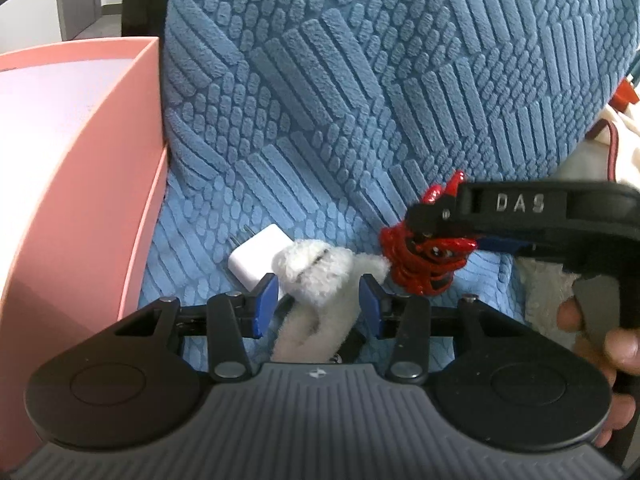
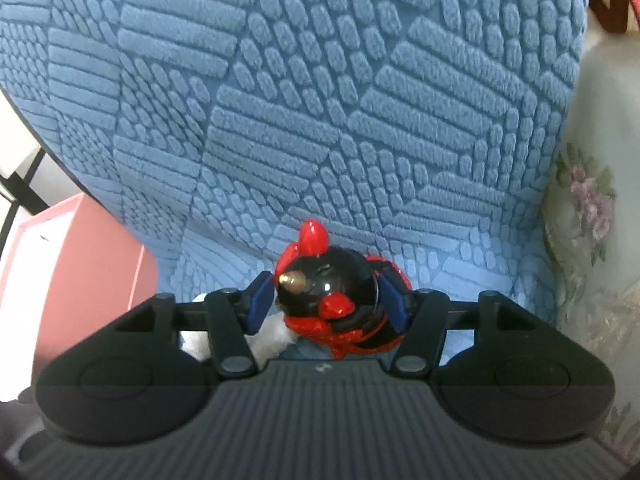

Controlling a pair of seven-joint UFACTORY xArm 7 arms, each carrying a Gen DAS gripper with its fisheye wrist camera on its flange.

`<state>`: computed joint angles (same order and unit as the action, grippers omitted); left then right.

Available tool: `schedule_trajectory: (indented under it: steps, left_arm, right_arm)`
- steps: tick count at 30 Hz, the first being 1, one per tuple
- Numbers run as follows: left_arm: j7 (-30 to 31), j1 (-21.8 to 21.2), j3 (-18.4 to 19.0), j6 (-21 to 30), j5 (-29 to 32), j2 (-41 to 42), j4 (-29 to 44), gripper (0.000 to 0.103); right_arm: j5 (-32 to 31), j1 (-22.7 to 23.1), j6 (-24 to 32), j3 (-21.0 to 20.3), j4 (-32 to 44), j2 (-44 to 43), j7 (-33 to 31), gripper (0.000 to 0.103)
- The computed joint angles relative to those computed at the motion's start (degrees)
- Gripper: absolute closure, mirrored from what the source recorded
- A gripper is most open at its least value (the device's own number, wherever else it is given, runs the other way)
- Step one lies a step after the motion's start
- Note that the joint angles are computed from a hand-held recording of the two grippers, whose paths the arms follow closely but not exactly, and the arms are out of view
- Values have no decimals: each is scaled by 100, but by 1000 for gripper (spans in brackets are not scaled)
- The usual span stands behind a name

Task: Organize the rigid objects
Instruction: 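Close the left tool on the white plush toy while the right tool grasps the red-black figure, then carry the plush toy and figure up and over the pink box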

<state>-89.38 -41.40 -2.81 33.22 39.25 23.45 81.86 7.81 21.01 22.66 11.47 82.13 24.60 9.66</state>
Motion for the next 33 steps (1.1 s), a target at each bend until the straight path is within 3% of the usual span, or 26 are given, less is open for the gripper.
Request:
schedule_trajectory:
  steps: [11,13,15,18,28,30,33]
  left_arm:
    - [-315,-107,91,286,248,179,257,52]
    - [-316,-143,100,377,283,227,333,52]
    - [-295,-166,99,429,314,284,411,60]
    - [-260,-223,108,523,380,333,500,61]
    - [-330,-251,-33,528,484,-157,127,62]
    - [-314,-247,-118,634,517,-306,36,62]
    - [-16,-301,-279,1238,541,-439,125,62]
  right_arm:
    - [-230,221,-242,-182,69,213,627,43]
    - [-252,207,-313,-198,-31,133,726,43]
    - [-333,207,-337,-234,-143,27,791,43]
    - [-621,342,-379,-390,-355,-133,1029,43]
    - [-866,274,-725,-311,-1286,-917,1254,43]
    - [-916,298,-851,-299,-1489,-1092,1346,43]
    - [-1278,409,-932,-414,-1924,-1539,1642,43]
